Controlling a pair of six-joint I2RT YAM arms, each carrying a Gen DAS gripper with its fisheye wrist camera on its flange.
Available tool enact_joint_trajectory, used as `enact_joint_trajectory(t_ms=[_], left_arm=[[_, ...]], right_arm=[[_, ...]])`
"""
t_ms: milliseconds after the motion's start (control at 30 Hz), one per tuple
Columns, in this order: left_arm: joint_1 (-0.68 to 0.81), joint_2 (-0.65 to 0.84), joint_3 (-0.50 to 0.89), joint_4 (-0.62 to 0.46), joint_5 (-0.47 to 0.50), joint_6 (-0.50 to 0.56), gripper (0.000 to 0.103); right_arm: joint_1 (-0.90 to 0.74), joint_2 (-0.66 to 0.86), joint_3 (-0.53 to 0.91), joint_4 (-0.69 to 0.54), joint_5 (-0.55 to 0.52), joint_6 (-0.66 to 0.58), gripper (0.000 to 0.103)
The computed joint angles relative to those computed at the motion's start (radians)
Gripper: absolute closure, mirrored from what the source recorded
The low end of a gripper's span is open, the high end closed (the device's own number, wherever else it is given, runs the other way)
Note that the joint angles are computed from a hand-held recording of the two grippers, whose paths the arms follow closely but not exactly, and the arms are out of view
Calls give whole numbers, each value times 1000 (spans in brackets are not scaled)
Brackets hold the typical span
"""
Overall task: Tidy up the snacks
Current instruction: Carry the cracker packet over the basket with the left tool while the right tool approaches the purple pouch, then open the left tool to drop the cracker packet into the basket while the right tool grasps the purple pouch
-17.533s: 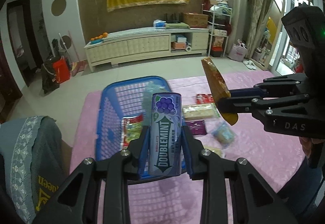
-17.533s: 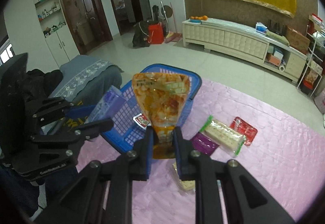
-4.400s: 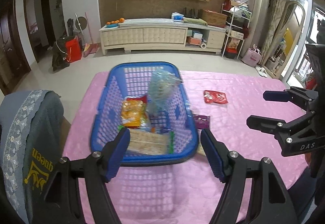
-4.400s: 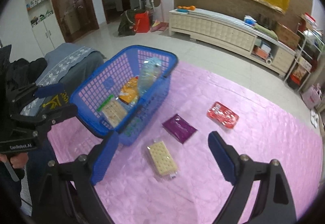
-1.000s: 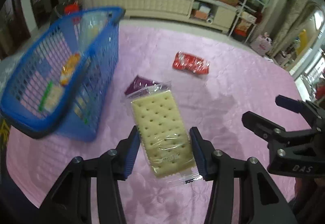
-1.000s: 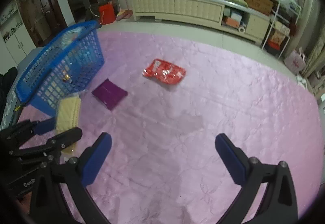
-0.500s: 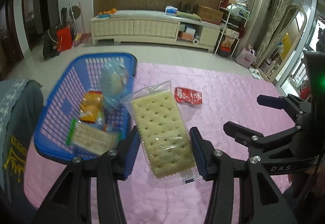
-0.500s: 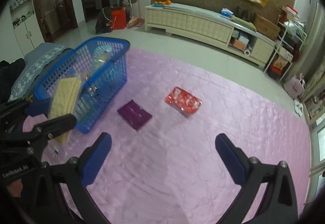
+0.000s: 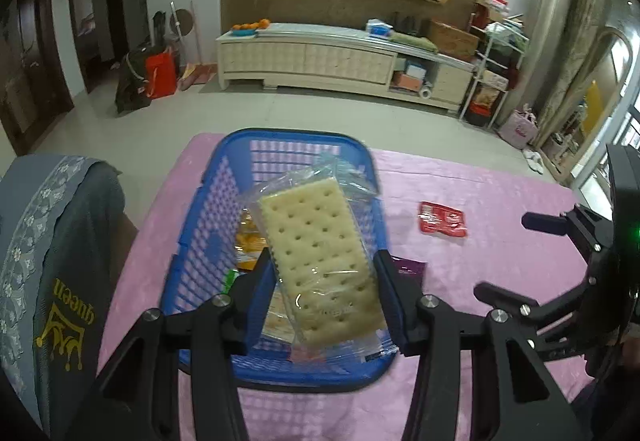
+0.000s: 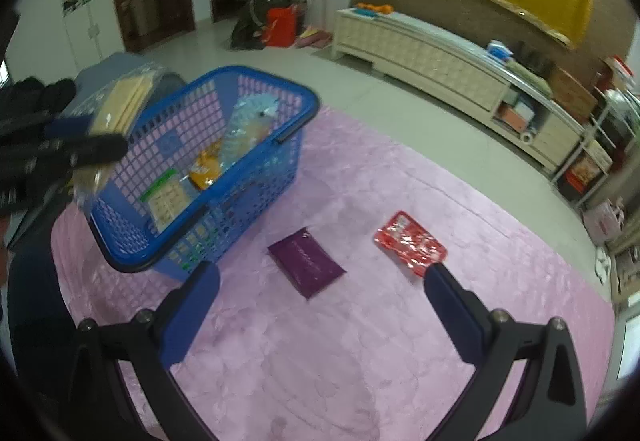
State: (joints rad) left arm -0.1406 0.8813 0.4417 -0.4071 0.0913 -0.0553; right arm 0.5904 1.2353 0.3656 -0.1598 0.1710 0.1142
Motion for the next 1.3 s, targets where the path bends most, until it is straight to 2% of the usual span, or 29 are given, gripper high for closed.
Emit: enact_joint_trajectory(t_ms=[267,500,667,767,1000,1067,1100,1200,1267,1300], left_arm=[[104,215,-5,140,61,52,57],[130,385,2,245,53,56,57],[142,467,13,278,40,53,57],[124,491,26,261,-5,-30,57],[114,524,7,275,6,-46,56],[132,526,-4,289,18,-52,56],[132,521,-8,293,19,-50,56],[111,508,-9,279,0,-66,56],[93,503,-14,279,-15,-76,56],[87,499,-18,279,-20,-78,56]], right_arm=[[-17,308,23,225,-77,-69,0],[-57,556,86,349,-132,-170,0],[-107,691,151,388,-182,-241,0],[-127,765,189,412,-207,-282,2],[-152,881,245,438,-250,-343,6],[-152,901,252,445,-240,-351,10],[-154,910,256,440,-249,-353,17],[-162,910,243,468,-267,-366,21],[-178,889,210,488,-285,-398,35],[-179,876,199,490,-287,-393,48]])
